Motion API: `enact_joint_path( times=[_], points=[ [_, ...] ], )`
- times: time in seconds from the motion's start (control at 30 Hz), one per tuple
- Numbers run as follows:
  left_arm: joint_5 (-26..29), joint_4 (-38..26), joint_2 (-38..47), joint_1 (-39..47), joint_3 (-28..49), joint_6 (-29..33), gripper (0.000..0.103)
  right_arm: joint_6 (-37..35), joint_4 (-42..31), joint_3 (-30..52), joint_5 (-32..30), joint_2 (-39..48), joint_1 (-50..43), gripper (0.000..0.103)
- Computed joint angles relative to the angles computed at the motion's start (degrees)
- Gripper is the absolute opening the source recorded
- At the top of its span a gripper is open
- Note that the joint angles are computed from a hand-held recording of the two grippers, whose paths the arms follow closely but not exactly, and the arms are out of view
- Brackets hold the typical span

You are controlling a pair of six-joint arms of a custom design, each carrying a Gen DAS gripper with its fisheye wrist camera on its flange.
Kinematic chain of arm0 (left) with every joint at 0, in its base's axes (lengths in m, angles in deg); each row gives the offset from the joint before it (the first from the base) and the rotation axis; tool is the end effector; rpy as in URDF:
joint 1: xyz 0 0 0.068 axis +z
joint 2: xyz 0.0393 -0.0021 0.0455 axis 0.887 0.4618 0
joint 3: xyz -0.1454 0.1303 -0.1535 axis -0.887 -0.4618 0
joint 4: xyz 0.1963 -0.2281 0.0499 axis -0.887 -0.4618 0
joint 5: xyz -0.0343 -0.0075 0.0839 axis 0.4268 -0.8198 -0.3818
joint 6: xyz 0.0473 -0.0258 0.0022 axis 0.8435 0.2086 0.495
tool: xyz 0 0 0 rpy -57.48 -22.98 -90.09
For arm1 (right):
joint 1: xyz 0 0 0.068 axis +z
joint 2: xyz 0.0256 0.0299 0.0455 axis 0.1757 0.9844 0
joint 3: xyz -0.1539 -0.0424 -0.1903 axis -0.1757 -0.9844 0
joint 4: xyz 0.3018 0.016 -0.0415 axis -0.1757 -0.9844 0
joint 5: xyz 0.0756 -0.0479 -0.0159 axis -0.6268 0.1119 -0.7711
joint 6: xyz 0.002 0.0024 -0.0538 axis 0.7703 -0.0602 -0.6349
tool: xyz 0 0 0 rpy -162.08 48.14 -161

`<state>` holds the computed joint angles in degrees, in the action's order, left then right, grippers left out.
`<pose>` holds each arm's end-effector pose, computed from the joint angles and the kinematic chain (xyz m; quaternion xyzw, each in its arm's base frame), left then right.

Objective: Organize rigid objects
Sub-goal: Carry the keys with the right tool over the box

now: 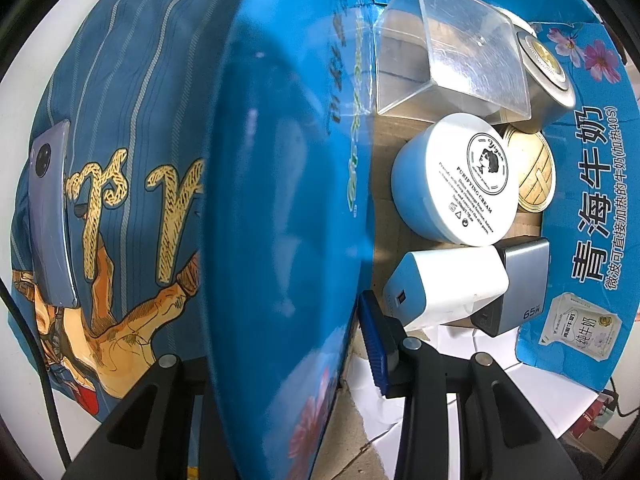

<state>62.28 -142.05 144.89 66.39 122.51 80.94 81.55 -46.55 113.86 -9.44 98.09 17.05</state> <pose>0.3574 0.0214 0.1700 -0.2074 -0.9756 0.0555 0.0464 0.1805 0.0305 0.2208 0.4381 0.8748 0.1940 0.0719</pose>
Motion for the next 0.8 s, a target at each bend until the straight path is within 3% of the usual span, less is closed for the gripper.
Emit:
enact_joint_path(
  times=[0.2, 0.57, 0.8],
  points=[
    [0.0, 0.01, -0.03, -0.01, -0.04, 0.01, 0.034, -2.94, -1.19, 13.01, -0.82, 5.95, -0.29, 0.031],
    [0.09, -0.02, -0.03, 0.05, -0.03, -0.12, 0.034, -3.4, -1.17, 38.02, 0.92, 22.49, 10.34, 0.031],
    [0.1, -0.1, -0.05, 0.09, -0.03, -0.16, 0.034, -1.93, -4.1, 46.58, 4.73, 31.97, 20.33, 0.031]
  ],
)
